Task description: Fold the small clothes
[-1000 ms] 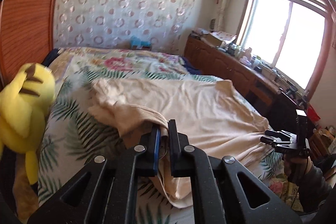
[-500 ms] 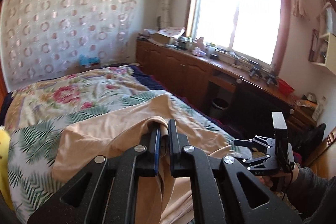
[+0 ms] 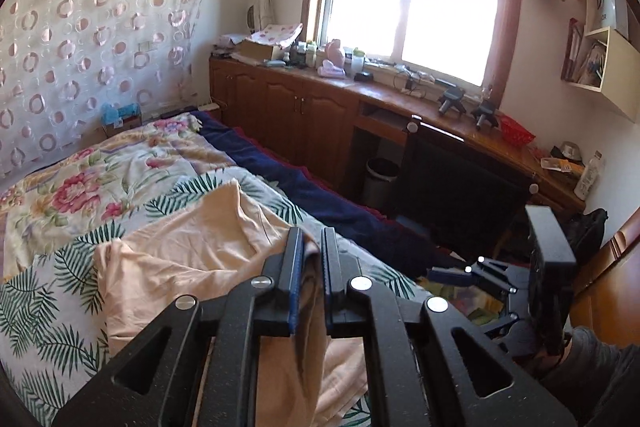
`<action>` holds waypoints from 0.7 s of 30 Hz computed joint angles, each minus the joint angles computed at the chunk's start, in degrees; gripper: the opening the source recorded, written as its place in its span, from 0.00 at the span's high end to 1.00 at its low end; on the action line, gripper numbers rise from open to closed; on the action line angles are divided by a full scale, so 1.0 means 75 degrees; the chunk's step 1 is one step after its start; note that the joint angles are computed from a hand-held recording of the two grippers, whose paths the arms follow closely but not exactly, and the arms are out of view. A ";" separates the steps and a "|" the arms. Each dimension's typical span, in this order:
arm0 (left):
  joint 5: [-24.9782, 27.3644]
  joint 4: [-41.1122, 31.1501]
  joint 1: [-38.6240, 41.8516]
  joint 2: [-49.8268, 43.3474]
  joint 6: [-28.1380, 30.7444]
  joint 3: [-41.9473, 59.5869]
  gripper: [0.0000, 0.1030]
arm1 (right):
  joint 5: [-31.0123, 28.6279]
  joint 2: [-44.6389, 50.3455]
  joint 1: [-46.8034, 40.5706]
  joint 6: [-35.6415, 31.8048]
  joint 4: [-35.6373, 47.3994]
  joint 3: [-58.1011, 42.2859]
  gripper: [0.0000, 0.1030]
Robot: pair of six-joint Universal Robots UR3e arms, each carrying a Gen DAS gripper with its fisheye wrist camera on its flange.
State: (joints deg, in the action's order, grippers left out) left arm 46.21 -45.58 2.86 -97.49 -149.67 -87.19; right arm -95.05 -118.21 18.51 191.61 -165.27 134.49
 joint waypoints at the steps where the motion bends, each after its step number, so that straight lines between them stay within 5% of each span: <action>1: 0.0013 -0.0005 -0.0015 0.0006 0.0022 -0.0037 0.72 | -0.0069 0.0047 0.0056 -0.0012 -0.0035 -0.0005 0.31; 8: -0.0222 0.0137 0.0711 0.0861 0.0484 -0.1058 0.25 | 0.0035 0.0015 -0.0158 -0.0099 -0.0006 0.0078 0.31; 21: -0.0361 0.0386 0.3326 0.2109 0.1524 -0.3504 0.21 | -0.0165 0.1407 0.0446 -0.0407 0.0004 -0.1164 0.31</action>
State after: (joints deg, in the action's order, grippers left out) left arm 43.50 -42.68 27.80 -81.67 -138.24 -113.47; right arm -96.29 -107.66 21.86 188.55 -165.24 125.76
